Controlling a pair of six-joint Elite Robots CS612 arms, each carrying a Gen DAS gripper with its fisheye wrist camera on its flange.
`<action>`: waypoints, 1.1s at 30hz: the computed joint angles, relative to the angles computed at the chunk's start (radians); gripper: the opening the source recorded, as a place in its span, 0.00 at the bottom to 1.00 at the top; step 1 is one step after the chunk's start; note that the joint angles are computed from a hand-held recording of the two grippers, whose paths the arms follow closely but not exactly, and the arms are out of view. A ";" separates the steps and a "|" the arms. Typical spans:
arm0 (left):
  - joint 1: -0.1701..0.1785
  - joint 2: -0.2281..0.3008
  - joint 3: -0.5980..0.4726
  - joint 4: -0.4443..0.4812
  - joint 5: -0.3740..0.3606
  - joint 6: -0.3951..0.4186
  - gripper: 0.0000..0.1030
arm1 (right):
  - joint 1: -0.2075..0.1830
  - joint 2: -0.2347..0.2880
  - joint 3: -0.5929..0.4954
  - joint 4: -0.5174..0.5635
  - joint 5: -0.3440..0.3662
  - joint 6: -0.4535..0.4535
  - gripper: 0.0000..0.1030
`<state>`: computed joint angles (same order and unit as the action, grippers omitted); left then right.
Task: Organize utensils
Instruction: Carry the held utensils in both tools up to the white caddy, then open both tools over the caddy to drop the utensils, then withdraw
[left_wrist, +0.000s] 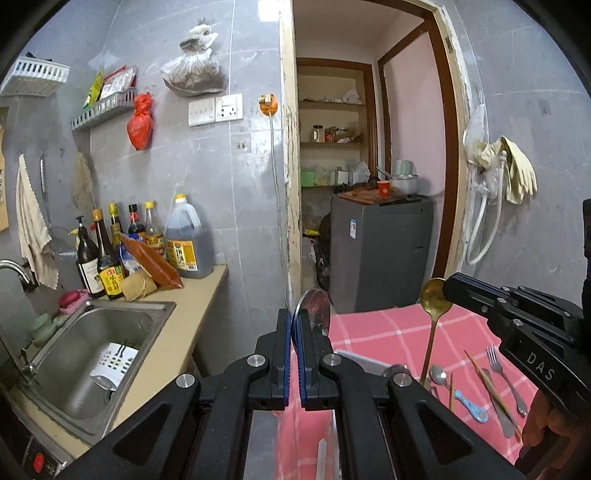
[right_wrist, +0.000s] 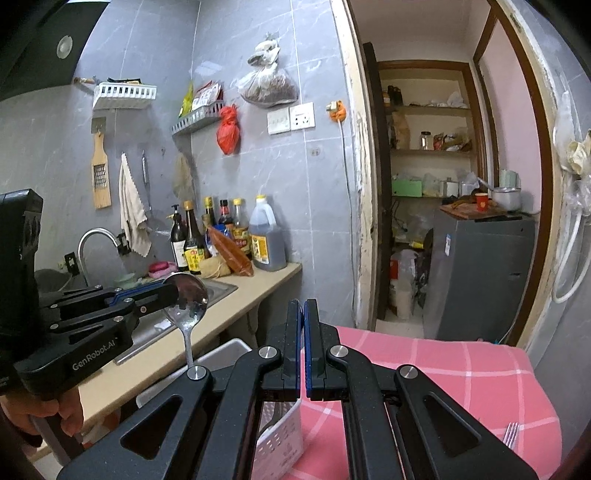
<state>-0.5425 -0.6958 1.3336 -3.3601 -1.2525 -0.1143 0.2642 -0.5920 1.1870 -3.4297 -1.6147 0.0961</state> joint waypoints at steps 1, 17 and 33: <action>0.001 0.000 0.002 0.002 -0.005 -0.004 0.04 | -0.001 0.000 0.003 0.002 0.004 0.002 0.02; 0.028 -0.015 0.034 0.059 -0.203 -0.128 0.07 | -0.011 -0.018 0.052 0.058 0.077 0.037 0.03; 0.012 -0.038 0.067 0.005 -0.207 -0.206 0.46 | -0.035 -0.075 0.148 -0.023 0.056 0.094 0.42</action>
